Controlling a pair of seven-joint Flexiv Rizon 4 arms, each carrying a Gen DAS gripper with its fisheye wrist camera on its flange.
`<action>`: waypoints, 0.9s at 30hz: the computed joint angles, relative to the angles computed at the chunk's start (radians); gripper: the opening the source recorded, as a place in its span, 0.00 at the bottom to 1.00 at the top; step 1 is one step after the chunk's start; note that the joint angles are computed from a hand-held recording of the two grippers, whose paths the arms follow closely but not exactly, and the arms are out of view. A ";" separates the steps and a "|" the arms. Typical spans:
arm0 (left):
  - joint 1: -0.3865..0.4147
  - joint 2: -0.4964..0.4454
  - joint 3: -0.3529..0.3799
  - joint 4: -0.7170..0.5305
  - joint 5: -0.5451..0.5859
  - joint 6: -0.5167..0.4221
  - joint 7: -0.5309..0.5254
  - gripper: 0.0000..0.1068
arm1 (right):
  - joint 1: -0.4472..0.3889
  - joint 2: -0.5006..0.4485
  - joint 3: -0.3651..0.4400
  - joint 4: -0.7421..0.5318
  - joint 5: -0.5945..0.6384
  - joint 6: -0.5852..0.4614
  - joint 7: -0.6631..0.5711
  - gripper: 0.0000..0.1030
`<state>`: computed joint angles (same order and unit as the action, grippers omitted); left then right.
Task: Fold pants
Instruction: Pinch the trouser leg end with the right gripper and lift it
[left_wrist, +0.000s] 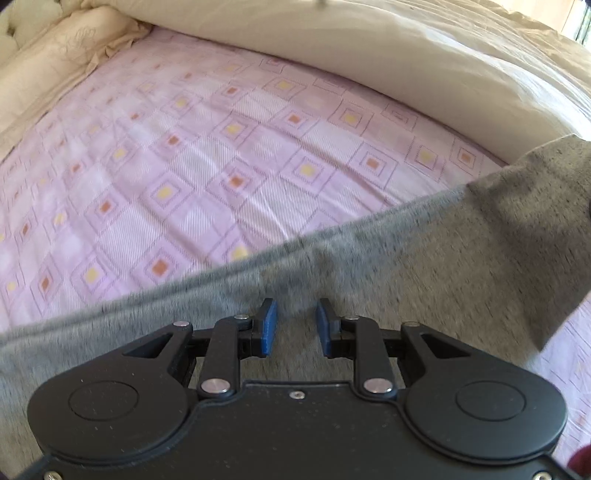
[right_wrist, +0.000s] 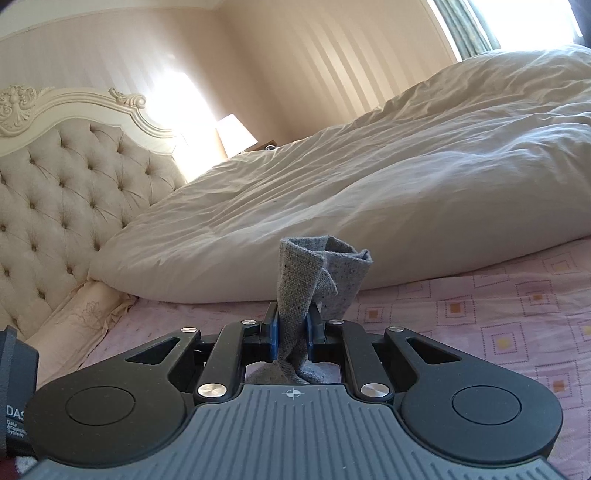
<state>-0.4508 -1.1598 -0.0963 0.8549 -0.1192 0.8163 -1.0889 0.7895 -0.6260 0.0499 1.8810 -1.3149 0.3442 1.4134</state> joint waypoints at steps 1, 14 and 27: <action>-0.004 -0.014 0.006 -0.027 -0.001 -0.015 -0.011 0.33 | 0.000 -0.001 0.000 0.000 -0.001 0.000 -0.004 0.13; 0.127 0.057 0.005 0.024 -0.043 -0.015 -0.108 0.33 | 0.009 -0.038 -0.043 -0.137 -0.207 0.119 -0.290 0.13; 0.286 0.162 0.077 0.234 -0.051 0.119 -0.211 0.32 | -0.027 -0.420 -0.088 -0.709 -0.126 0.743 -0.827 0.13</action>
<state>-0.1644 -0.9976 -0.0196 1.0886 -0.1704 0.9357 -1.2997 0.7627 -1.0461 -0.0381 1.1724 -1.4408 1.0872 0.5865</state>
